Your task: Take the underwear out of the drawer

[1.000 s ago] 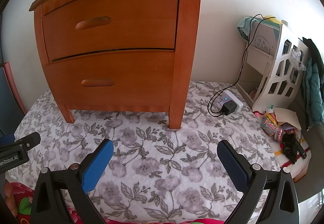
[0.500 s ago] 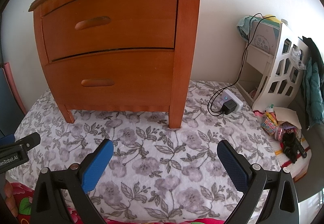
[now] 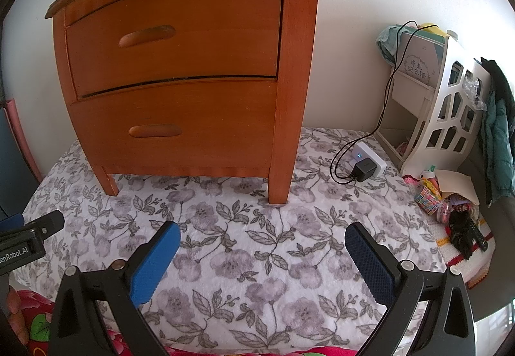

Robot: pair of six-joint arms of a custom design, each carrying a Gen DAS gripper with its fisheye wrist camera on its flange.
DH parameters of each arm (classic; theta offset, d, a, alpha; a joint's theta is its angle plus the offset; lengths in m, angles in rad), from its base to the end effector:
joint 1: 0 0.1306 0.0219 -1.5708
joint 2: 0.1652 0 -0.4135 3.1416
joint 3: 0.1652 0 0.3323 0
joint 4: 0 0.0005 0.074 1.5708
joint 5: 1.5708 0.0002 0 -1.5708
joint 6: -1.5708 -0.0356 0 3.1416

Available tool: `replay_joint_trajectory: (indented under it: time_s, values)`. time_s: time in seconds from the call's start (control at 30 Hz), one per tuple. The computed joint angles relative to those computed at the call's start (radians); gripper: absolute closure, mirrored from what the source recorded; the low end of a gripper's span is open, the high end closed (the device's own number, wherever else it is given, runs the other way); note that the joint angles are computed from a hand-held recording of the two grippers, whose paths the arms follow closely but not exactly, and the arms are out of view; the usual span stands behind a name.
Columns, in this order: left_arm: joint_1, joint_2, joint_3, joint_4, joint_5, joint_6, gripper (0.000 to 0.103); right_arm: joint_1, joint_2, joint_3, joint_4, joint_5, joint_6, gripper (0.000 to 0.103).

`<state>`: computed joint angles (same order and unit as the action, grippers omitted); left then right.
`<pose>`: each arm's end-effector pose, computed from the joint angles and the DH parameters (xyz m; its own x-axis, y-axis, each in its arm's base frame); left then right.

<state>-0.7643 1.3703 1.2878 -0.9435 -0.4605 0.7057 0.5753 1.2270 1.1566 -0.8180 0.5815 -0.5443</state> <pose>0.2944 -0.2610 0.4258 -0.7642 -0.0723 -0.6410 -0.0551 0.9974 -0.0468 0.3005 0.1710 0.4335 -0.6420 0.0994 -0.7603 0.1969 0.9797 -0.0381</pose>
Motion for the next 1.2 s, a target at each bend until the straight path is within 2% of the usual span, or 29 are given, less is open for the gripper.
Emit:
replay_joint_trajectory:
  time_s: [0.33, 0.57, 0.7, 0.8, 0.87, 0.97, 1.1, 1.2]
  values:
    - [0.007, -0.012, -0.005, -0.001, 0.030, 0.024, 0.000, -0.013, 0.006, 0.004, 0.003, -0.018, 0.004, 0.000]
    - [0.089, -0.014, 0.014, 0.000, 0.175, 0.031, 0.000, -0.101, -0.026, -0.003, 0.008, -0.177, -0.037, 0.000]
    - [0.121, -0.027, 0.025, 0.066, 0.194, -0.047, 0.000, -0.130, -0.016, 0.008, 0.041, -0.226, 0.000, 0.000]
    - [0.163, -0.049, 0.021, 0.160, 0.251, -0.106, 0.000, -0.148, -0.001, 0.027, 0.081, -0.260, 0.059, 0.000]
    - [0.197, -0.056, 0.024, 0.222, 0.304, -0.128, 0.000, -0.157, 0.008, 0.032, 0.125, -0.277, 0.104, 0.000]
    - [0.243, -0.058, 0.022, 0.315, 0.343, -0.159, 0.000, -0.175, 0.027, 0.044, 0.184, -0.317, 0.155, 0.000]
    - [0.291, -0.020, 0.069, 0.310, 0.349, -0.232, 0.000, -0.210, 0.071, 0.072, 0.217, -0.360, 0.195, 0.000]
    - [0.329, 0.027, 0.122, 0.277, 0.375, -0.292, 0.000, -0.239, 0.112, 0.108, 0.205, -0.396, 0.219, 0.000]
